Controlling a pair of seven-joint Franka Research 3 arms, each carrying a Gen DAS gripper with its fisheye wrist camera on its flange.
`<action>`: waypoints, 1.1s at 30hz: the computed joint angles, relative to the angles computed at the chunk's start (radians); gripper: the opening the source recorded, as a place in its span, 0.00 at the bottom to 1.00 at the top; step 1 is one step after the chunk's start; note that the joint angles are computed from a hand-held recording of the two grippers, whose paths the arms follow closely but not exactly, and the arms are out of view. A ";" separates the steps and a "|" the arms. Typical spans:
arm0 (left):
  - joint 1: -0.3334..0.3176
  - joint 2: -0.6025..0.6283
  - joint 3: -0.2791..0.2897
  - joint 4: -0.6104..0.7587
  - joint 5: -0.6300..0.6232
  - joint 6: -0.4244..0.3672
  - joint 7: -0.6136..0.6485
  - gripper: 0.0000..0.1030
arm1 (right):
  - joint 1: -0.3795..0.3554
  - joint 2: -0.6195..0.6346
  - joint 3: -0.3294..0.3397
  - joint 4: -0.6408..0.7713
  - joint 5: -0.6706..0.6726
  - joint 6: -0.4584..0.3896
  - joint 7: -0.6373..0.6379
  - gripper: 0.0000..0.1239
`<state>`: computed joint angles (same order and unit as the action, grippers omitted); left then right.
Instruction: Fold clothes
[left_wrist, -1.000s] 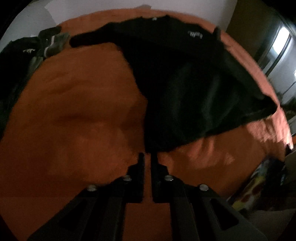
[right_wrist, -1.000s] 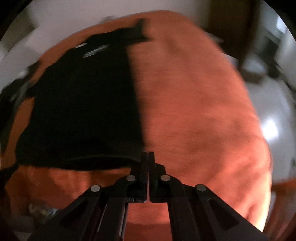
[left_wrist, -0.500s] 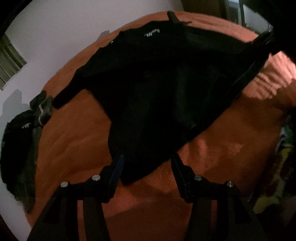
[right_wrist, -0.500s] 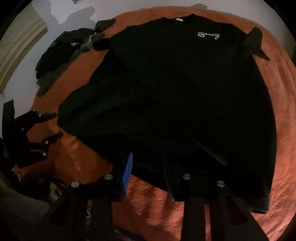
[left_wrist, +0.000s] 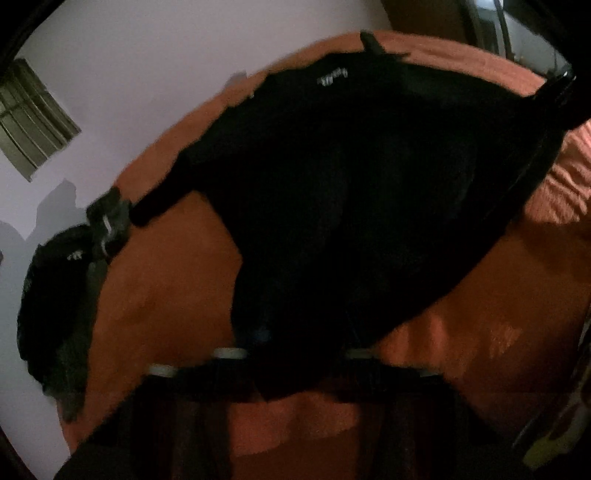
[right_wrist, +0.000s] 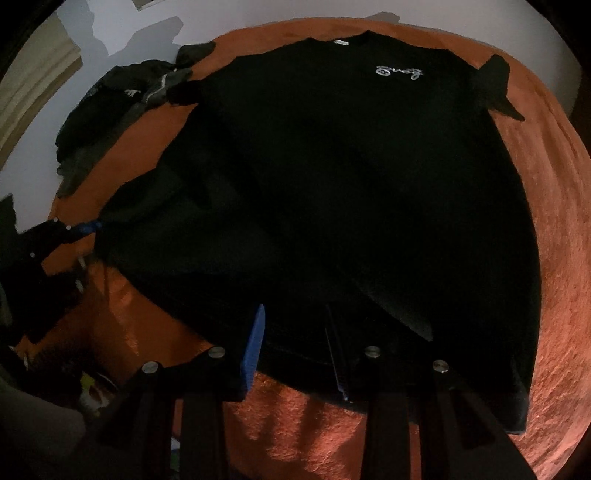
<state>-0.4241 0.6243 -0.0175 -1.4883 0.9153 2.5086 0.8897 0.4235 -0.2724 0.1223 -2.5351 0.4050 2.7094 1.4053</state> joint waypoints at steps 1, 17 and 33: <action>-0.002 -0.004 0.004 -0.007 0.004 0.005 -0.015 0.04 | 0.000 0.000 0.000 0.000 -0.002 -0.002 0.001 0.26; 0.112 -0.314 -0.099 -0.378 -0.086 -0.021 -0.195 0.00 | -0.150 -0.115 0.027 -0.107 -0.217 -0.001 0.255 0.26; 0.362 -0.163 -0.248 -0.202 -0.789 0.024 0.231 0.41 | -0.223 -0.171 -0.108 -0.128 -0.105 -0.108 0.297 0.50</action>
<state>-0.0616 0.4609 -0.2655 -1.6908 0.1258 2.5324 1.1211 0.2010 -0.4430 0.0138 -2.6634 0.2999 2.6015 1.7027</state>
